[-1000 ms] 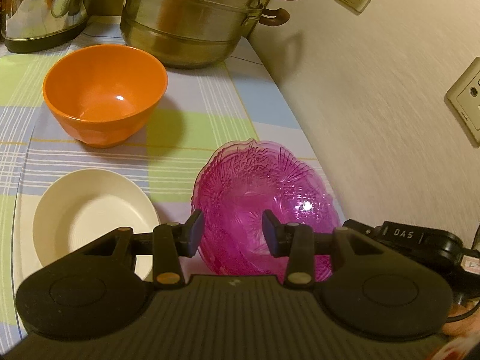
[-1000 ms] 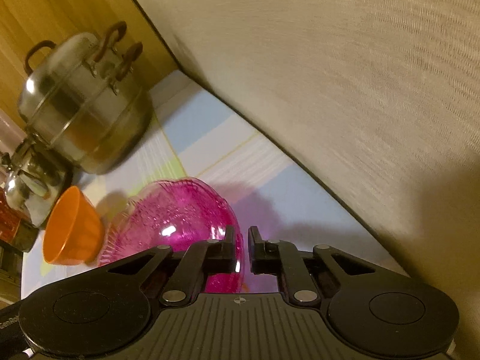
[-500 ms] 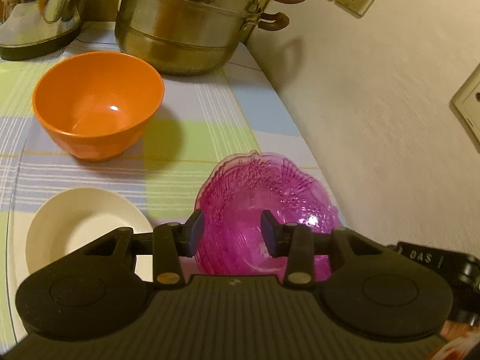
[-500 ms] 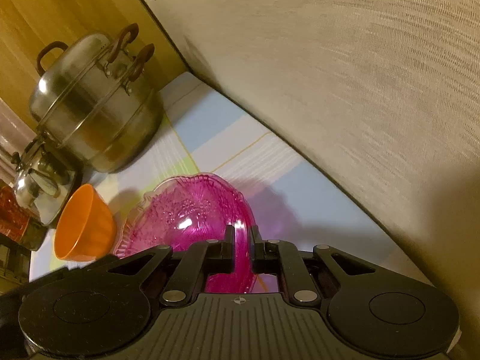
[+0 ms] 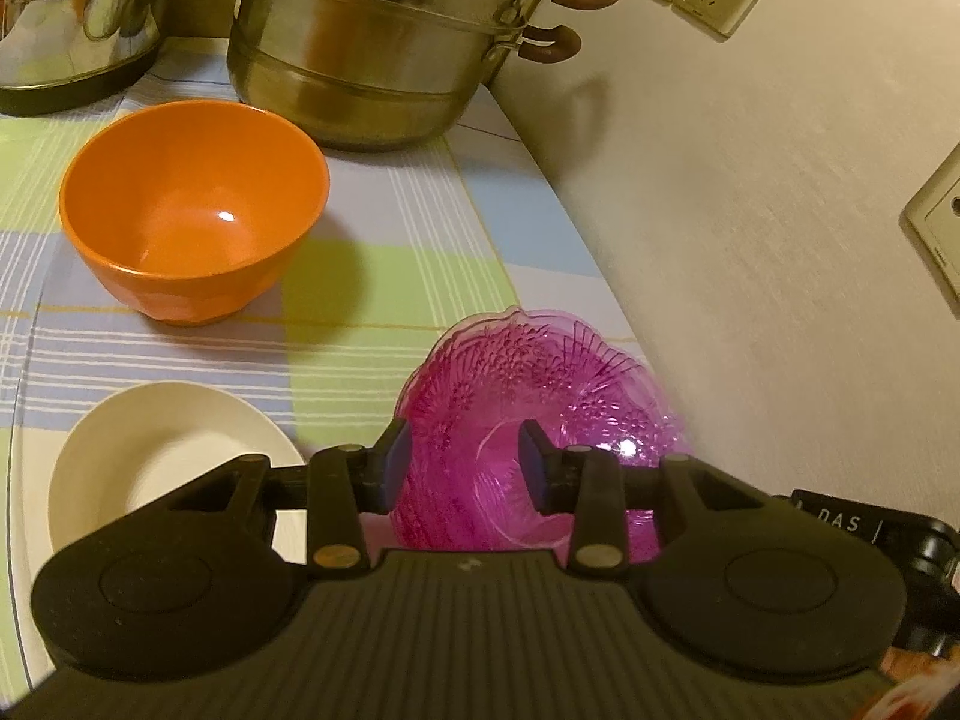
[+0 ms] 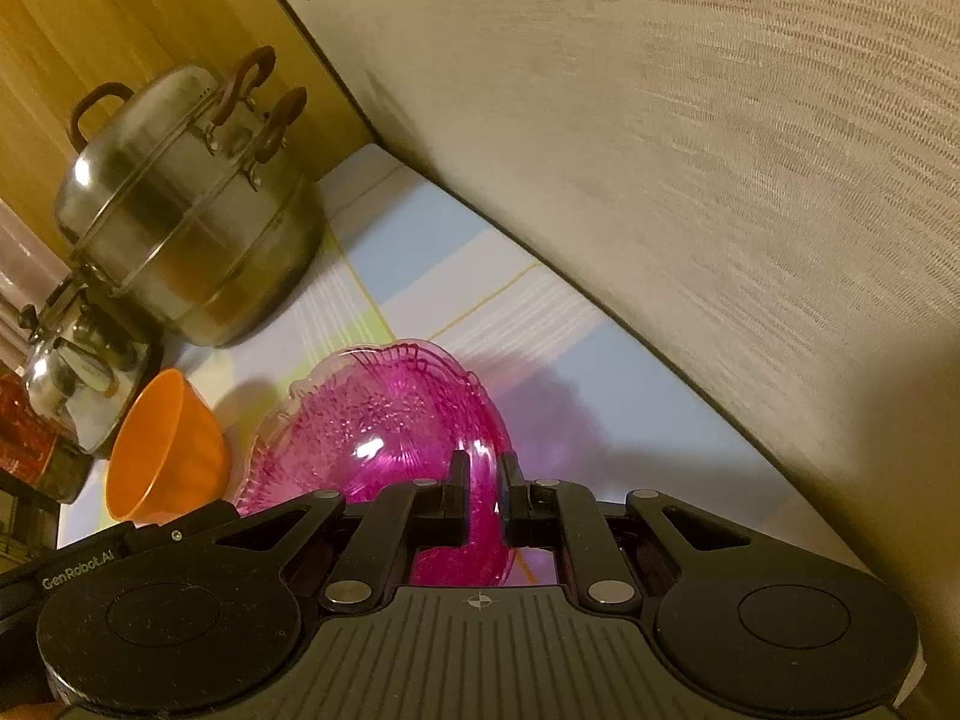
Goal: Organize plates and bowls
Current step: 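Withdraw both open grippers up and away from the pink stack, then reach both grippers toward the stack of cream bowls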
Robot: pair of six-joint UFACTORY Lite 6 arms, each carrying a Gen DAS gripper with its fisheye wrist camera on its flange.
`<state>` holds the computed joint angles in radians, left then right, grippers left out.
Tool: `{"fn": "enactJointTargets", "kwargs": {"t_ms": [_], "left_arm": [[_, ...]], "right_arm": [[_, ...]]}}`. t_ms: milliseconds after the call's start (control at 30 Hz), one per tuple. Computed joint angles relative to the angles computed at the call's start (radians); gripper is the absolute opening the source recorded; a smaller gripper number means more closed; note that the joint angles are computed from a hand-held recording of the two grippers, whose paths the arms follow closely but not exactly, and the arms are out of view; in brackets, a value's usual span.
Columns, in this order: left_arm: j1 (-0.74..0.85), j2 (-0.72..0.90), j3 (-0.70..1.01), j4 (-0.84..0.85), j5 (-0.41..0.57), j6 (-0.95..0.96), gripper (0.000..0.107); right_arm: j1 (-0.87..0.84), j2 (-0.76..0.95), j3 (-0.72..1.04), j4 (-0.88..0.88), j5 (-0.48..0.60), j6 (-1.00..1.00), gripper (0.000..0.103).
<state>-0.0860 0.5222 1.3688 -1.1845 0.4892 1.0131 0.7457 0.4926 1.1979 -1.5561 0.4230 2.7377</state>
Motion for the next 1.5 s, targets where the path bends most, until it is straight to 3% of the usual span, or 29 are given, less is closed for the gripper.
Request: {"fn": "enactJointTargets", "kwargs": {"t_ms": [433, 567, 667, 800, 1033, 1267, 1500], "left_arm": [[-0.006, -0.204, -0.187, 0.028, -0.021, 0.004, 0.035], [0.002, -0.317, -0.283, 0.057, -0.016, -0.005, 0.037], [0.01, -0.408, -0.357, 0.089, -0.011, -0.028, 0.039], [0.033, -0.543, -0.459, 0.129, -0.001, -0.06, 0.053], [0.105, -0.75, -0.581, 0.223, 0.064, -0.094, 0.063], [0.222, -0.906, -0.666, 0.281, 0.154, -0.076, 0.065], [0.388, -1.008, -0.724, 0.305, 0.297, -0.023, 0.066]], "right_arm": [[0.06, -0.079, -0.037, 0.195, 0.03, -0.163, 0.014], [0.12, -0.128, -0.07, 0.24, 0.071, -0.166, 0.043], [0.171, -0.159, -0.085, 0.271, 0.101, -0.164, 0.044], [0.246, -0.192, -0.088, 0.33, 0.152, -0.177, 0.044], [0.361, -0.202, -0.031, 0.458, 0.259, -0.28, 0.044], [0.472, -0.152, 0.075, 0.563, 0.366, -0.417, 0.044], [0.538, -0.099, 0.152, 0.595, 0.393, -0.454, 0.044]]}}
